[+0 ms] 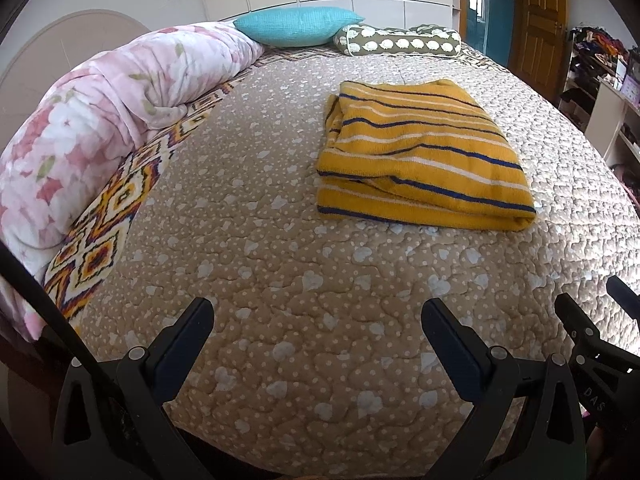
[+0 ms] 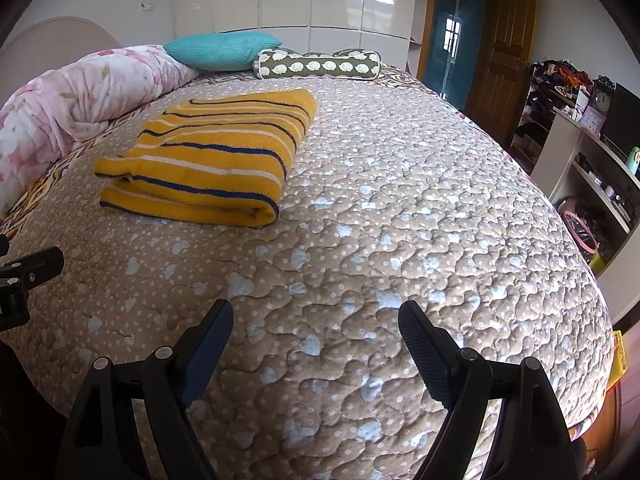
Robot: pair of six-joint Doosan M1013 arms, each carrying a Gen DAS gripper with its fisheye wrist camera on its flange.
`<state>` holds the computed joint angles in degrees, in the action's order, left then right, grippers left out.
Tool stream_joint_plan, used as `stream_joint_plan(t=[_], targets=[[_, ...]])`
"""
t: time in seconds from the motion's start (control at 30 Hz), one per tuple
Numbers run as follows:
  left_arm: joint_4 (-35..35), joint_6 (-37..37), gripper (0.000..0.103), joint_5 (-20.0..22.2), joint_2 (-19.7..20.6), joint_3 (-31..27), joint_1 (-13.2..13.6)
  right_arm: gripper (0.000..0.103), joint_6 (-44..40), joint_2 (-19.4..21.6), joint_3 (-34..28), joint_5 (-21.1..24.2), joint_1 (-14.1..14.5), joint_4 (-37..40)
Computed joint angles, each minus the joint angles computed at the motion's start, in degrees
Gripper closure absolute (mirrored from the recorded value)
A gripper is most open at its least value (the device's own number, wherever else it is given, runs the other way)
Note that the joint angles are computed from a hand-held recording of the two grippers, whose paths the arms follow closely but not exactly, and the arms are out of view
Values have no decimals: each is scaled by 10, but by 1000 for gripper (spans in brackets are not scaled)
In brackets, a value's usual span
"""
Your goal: Fold small clothes
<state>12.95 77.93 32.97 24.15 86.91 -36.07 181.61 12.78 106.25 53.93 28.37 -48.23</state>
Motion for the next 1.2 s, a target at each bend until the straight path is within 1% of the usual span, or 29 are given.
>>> stream_joint_plan(t=[0.27,0.6,0.83,0.97,1.1,1.2], targets=[[-9,3,0,7,3,-3,0,15,1,0,0,1,1,-4],[-43,29,0,22,9,-10,3,15,1,1,1,-2,-2,-2],[-47,33,0,26,13,-13,4,15,0,0,3,-3,-3,-1],[-75,51,0,34,15,-17,8,15,-2,1,3,-4,-2,-3],[-74,49,0,35,17,-17,8,15,-2,1,3,-4,-2,-3],[-86,58,0,40,18,-20,10,15,-1,1,4,-5,-4,-2]])
